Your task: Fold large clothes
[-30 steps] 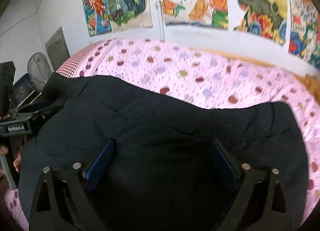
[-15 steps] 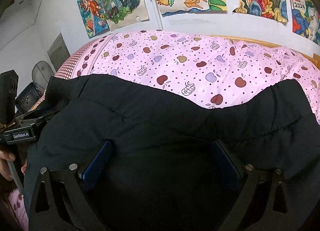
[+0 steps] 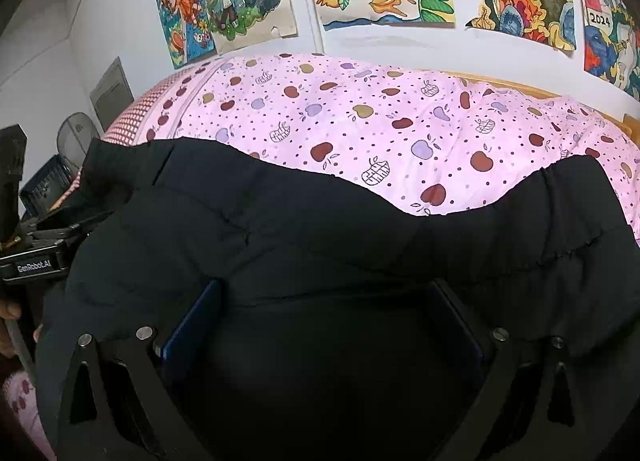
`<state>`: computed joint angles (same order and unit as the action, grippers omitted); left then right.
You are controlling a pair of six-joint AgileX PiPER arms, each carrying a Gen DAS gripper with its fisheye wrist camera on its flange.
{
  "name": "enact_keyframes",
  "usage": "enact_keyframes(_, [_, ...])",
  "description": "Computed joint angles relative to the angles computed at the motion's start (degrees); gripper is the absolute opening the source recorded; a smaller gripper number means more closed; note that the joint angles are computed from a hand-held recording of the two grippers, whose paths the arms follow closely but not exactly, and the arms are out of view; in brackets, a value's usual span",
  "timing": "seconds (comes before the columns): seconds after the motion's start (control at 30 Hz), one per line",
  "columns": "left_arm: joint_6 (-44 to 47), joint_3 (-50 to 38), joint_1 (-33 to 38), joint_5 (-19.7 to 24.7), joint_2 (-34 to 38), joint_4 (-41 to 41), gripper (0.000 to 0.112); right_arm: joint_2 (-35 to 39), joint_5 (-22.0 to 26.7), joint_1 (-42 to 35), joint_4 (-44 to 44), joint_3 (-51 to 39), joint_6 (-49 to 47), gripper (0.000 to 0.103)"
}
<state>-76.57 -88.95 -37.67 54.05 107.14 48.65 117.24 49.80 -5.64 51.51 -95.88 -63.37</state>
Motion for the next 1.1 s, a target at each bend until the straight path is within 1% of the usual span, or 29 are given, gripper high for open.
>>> enact_keyframes(0.17, [-2.1, 1.6, -1.0, 0.0, -0.7, 2.2, 0.103, -1.4, -1.3, -0.3, 1.3, 2.2, -2.0, 0.1])
enact_keyframes(0.33, [-5.8, 4.1, -2.8, 0.6, -1.8, 5.8, 0.103, -5.0, -5.7, -0.6, 5.8, 8.5, -7.9, 0.101])
enact_keyframes(0.43, [-7.7, 6.1, -3.5, 0.0, -3.1, 7.3, 0.103, -7.0, -7.5, -1.0, 8.2, 11.6, -11.0, 0.101])
enact_keyframes(0.5, [-9.1, 8.0, -3.7, -1.1, -4.4, 8.2, 0.103, -7.7, -7.1, -1.6, 9.0, 12.4, -11.7, 0.101])
enact_keyframes(0.6, [-12.4, 12.5, -3.5, -4.8, -8.1, 9.8, 0.103, -7.7, -4.8, -2.9, 8.9, 11.8, -11.1, 0.101])
enact_keyframes(0.67, [-16.5, 16.4, -3.4, -7.8, -11.3, 12.1, 0.103, -7.8, -3.7, -3.4, 8.7, 11.7, -10.5, 0.101])
enact_keyframes(0.73, [-21.4, 20.0, -4.1, -8.9, -14.1, 15.3, 0.103, -8.9, -3.7, -4.2, 9.3, 12.9, -11.1, 0.101])
enact_keyframes(0.83, [-26.7, 23.5, -6.0, -8.0, -17.0, 19.0, 0.103, -12.3, -6.9, -5.0, 12.8, 18.0, -15.5, 0.101])
enact_keyframes(0.97, [-28.9, 26.7, -8.8, -4.2, -20.4, 21.1, 0.103, -16.0, -9.2, -6.7, 15.8, 22.3, -19.4, 0.101])
enact_keyframes(1.03, [-30.2, 28.0, -10.4, -1.2, -22.4, 22.4, 0.103, -17.5, -9.7, -8.0, 17.3, 23.3, -20.8, 0.101])
enact_keyframes(1.1, [-30.5, 28.9, -11.0, 0.9, -24.3, 22.6, 0.103, -18.2, -8.6, -9.6, 17.9, 23.1, -21.1, 0.101])
